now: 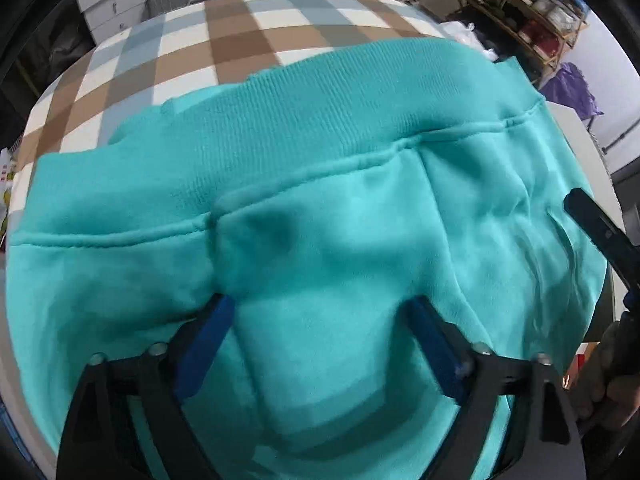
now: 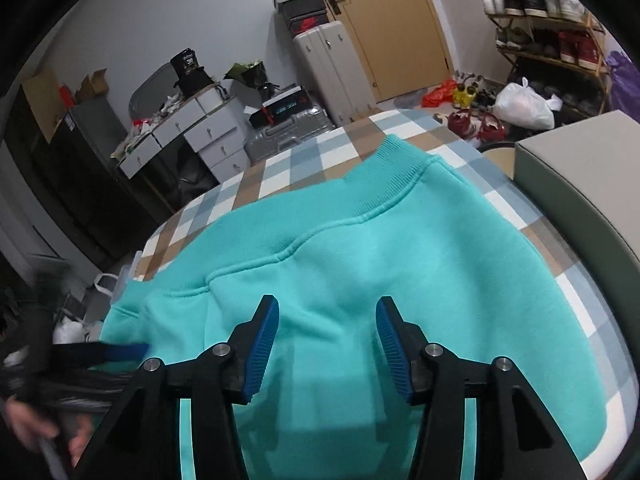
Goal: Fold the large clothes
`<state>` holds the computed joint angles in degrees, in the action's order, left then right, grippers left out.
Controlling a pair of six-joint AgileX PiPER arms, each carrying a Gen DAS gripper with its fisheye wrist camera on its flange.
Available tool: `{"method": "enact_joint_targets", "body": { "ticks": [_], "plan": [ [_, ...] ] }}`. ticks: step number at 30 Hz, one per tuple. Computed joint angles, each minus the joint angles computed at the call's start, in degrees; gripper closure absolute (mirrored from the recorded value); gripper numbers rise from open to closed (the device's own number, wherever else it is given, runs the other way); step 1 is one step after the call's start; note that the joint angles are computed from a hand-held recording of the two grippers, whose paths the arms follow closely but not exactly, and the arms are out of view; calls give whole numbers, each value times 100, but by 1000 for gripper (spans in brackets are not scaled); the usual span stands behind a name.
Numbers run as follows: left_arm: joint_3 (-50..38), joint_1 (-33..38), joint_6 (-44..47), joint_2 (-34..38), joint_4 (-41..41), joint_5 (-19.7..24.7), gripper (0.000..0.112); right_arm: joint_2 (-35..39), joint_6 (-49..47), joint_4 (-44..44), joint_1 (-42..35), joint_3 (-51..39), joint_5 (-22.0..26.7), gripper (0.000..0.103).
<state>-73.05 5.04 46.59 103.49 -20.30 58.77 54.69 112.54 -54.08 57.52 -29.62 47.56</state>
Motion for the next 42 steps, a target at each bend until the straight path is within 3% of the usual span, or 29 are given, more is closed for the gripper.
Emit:
{"method": "enact_joint_targets", "body": {
  "ticks": [2,5,7,9,10,14,16,17,18,21,24,28,32,35,37,40,42],
  "plan": [
    [-44,-72,-140,5,165,40,21,-118,-91,182,-37,82,-66,52],
    [-517,-154,-530,21,508,618,27,-213,-397,502,-377,193,-436,52],
    [-706,-92,-540,-303,419,708,29,-362,-377,540,-363,264,-455,52],
    [-690,-38,-336,-610,151,441,28,-531,-338,550,-359,332,-458,52],
    [-648,-165,-482,-690,322,76,28,-607,-341,572,-361,353,-475,52],
    [-961,-662,-1784,170,1915,-392,28,-824,-96,445,-212,432,-370,49],
    [-887,-559,-1832,462,1798,-557,24,-856,-153,512,-190,458,-351,49],
    [-719,-477,-1794,424,1706,-791,12,-869,-217,570,-220,465,-371,49],
    [-639,-380,-1757,463,1601,-973,10,-882,-256,602,-245,481,-406,49],
    [-896,-48,-1351,616,1031,-589,10,-855,-327,630,-292,468,-442,49],
    [-832,55,-1276,244,1208,-382,10,-727,-455,674,-309,411,-493,49],
    [-18,873,-132,-781,356,-530,10,-764,-661,702,-333,377,-538,49],
    [399,1342,337,-601,140,-769,10,-419,-2564,1720,-1341,-165,-850,49],
    [833,1338,745,-697,-172,-1349,10,488,-3678,1665,-1720,-1000,-613,50],
    [993,1228,848,-698,-298,-1704,10,1401,-4818,2105,-2297,-1655,-388,52],
    [1175,1214,1222,-669,-605,-2117,10,2317,-6418,3262,-3311,-1840,-892,52],
    [1122,1286,1339,-693,-663,-2011,10,2341,-6806,3464,-3532,-1753,-1169,51]
  ]
}}
